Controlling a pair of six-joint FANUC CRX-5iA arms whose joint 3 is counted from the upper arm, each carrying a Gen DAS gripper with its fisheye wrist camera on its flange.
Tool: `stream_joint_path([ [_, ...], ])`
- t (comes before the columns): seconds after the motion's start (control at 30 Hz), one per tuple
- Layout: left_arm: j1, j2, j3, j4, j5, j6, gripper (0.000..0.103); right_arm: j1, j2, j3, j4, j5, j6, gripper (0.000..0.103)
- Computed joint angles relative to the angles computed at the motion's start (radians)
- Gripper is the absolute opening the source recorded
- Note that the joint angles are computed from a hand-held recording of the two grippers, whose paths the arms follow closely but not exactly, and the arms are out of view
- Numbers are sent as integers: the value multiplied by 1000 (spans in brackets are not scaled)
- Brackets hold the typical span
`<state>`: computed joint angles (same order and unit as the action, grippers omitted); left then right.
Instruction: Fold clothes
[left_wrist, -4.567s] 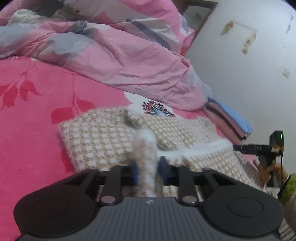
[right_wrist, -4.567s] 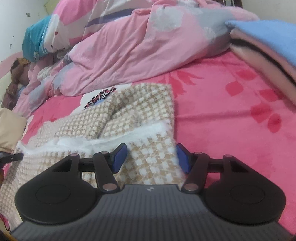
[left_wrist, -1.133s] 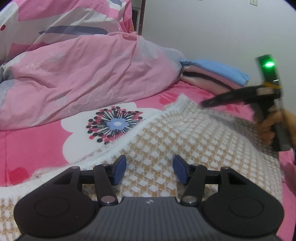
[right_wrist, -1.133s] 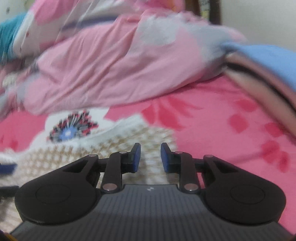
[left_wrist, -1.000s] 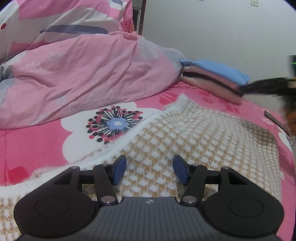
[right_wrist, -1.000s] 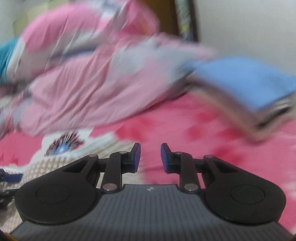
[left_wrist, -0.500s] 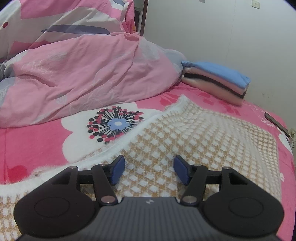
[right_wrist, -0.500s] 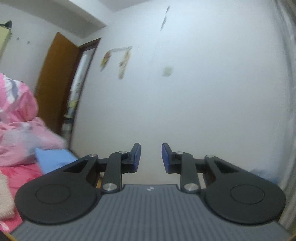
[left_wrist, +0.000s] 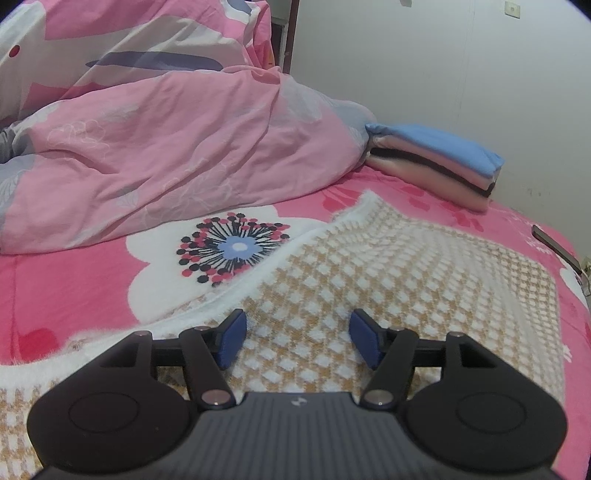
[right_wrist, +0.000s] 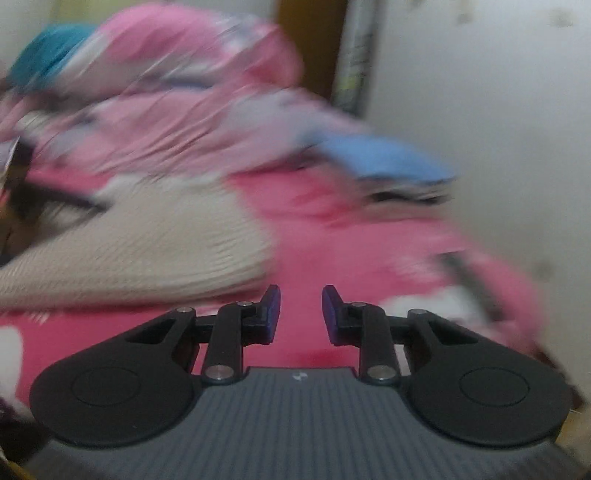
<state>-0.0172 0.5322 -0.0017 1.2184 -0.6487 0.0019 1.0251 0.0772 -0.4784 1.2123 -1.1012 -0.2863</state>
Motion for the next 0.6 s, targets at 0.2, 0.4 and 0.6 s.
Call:
stream_joint_path([
  [0.2, -9, -8, -22, 32, 21, -38, 65, -209, 170, 84, 303, 407, -115, 23],
  [0.4, -15, -8, -32, 61, 31, -62, 67, -239, 260, 186, 347, 568, 13, 23],
  [0.6, -23, -14, -50, 95, 46, -100, 68, -181, 314, 274, 30, 517, 315, 22],
])
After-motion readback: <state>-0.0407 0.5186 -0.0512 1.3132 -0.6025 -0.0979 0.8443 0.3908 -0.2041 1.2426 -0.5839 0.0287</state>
